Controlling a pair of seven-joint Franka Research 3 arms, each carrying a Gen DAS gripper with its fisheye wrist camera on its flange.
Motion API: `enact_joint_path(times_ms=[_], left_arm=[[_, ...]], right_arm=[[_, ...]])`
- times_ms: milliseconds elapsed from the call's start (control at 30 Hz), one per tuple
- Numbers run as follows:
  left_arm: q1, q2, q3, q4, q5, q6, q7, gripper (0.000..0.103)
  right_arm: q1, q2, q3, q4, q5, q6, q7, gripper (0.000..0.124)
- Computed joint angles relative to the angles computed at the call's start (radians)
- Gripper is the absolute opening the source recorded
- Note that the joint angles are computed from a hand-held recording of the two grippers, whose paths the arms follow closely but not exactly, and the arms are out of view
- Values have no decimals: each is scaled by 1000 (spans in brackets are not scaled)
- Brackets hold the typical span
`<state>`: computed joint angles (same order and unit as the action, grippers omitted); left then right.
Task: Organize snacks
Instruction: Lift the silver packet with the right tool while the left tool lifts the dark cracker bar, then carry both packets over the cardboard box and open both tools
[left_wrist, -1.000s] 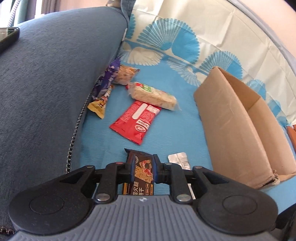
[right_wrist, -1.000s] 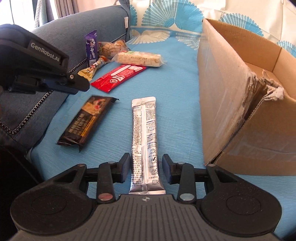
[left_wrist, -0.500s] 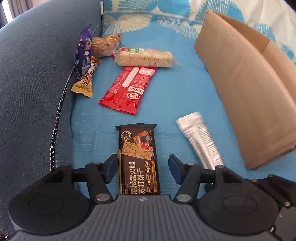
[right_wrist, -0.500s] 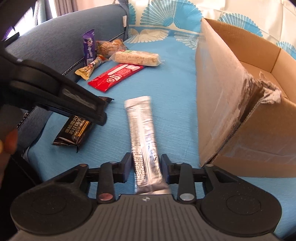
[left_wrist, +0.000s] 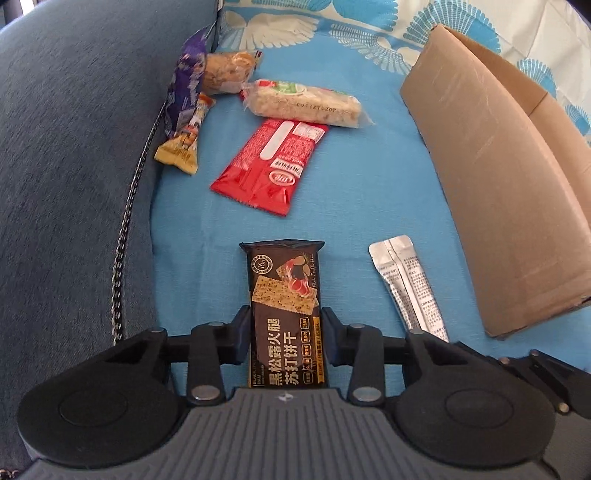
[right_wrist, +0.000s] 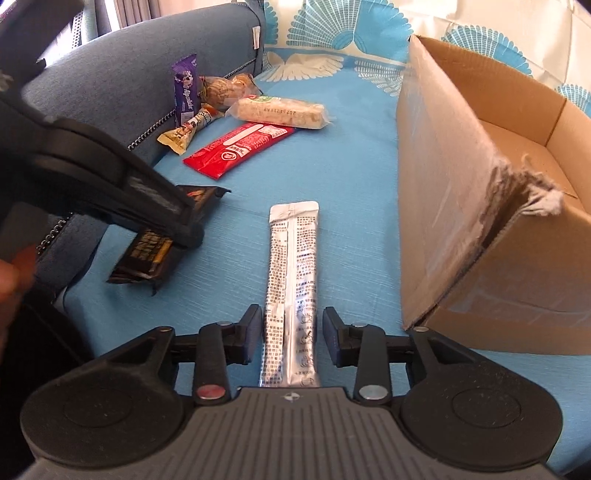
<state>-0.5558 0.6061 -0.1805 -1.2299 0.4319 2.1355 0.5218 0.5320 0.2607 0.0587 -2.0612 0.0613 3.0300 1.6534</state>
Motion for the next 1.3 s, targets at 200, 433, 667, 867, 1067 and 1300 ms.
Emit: enact_joint_path(times_ms=[200, 433, 667, 867, 1067, 1300], left_arm=[[27, -50, -22, -82, -44, 49, -9, 43], [-16, 16, -2, 25, 1, -42, 12, 43], [-20, 1, 6, -6, 16, -14, -9, 42], [-25, -45, 14, -80, 66, 50, -79, 42], [-40, -90, 25, -145, 153, 104, -166, 42], [-63, -128, 34, -186, 270, 107, -268, 42]], right_arm=[[8, 26, -9, 24, 0, 19, -5, 39], [48, 32, -50, 24, -40, 41, 6, 31], [57, 17, -57, 6, -47, 60, 8, 27], [101, -5, -107, -27, -78, 117, 41, 25], [226, -29, -244, -71, -99, 208, 64, 25], [-5, -91, 2, -119, -15, 269, -48, 25]])
